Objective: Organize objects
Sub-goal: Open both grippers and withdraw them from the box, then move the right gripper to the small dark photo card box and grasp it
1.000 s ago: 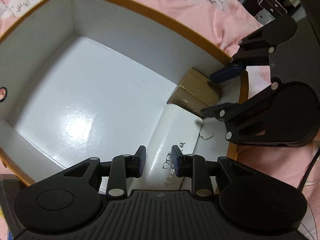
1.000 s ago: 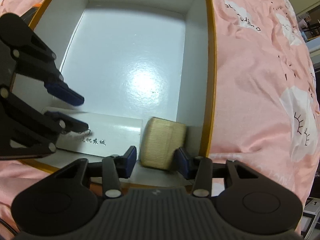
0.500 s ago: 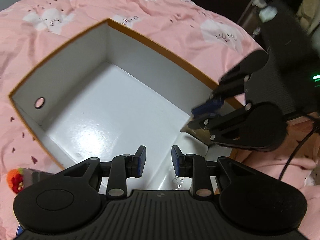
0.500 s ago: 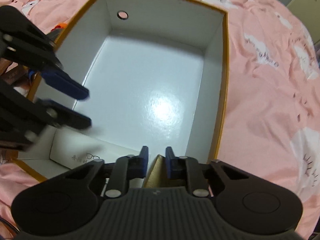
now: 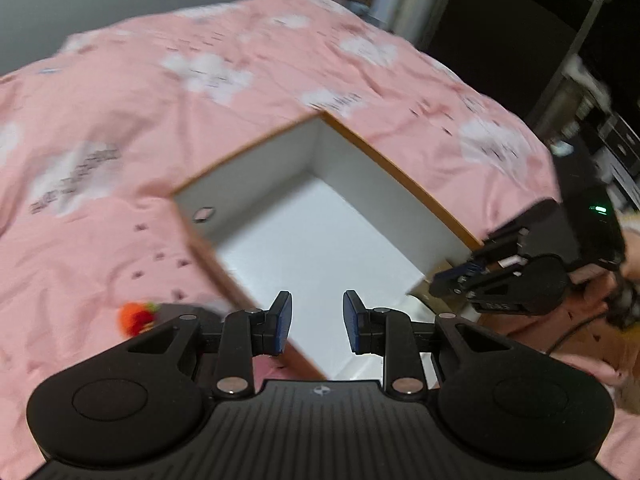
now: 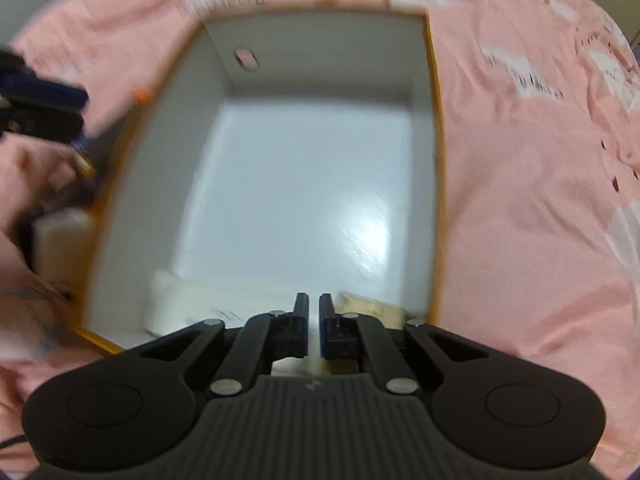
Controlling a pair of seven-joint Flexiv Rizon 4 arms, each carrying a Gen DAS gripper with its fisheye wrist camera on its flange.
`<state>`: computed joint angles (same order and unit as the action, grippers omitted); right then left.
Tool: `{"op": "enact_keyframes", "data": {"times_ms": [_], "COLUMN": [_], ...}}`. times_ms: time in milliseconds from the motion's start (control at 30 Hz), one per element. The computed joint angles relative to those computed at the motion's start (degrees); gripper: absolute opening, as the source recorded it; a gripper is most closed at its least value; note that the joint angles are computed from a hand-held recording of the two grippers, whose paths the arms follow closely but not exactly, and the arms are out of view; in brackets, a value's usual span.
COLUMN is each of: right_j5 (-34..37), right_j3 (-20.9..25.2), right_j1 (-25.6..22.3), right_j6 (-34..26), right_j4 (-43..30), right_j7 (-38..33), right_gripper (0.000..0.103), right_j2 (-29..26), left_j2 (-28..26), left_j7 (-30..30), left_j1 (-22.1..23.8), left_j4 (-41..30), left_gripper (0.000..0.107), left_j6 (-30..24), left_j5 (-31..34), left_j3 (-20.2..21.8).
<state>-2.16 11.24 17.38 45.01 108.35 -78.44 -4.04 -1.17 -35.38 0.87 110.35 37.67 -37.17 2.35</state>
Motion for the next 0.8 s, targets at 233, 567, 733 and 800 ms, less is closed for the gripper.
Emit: {"op": "enact_keyframes", "data": {"times_ms": [233, 567, 733, 800], "right_j5": [9.19, 17.89, 17.09, 16.61], "right_j3": [2.45, 6.62, 8.08, 8.01], "right_j1": [1.71, 5.48, 6.32, 6.53], "right_j6": [18.32, 25.3, 25.81, 25.18], "right_j4": [2.28, -3.43, -3.39, -3.92], "right_j7": [-4.5, -3.58, -2.49, -1.85], "right_gripper": [0.01, 0.015, 0.015, 0.015], "right_j2": [0.64, -6.82, -8.43, -9.13], "left_j2": [4.78, 9.69, 10.57, 10.32], "left_j7": [-9.58, -16.89, -12.32, -10.98], "left_j1": [0.94, 0.82, -0.73, -0.71], "left_j4": [5.44, 15.94, 19.42, 19.59], "left_gripper": [0.031, 0.037, 0.042, 0.045], "left_j6": [10.3, 24.07, 27.4, 27.6], "left_j5": [3.2, 7.11, 3.5, 4.2], "left_j3": [2.41, 4.69, 5.2, 5.11]}}
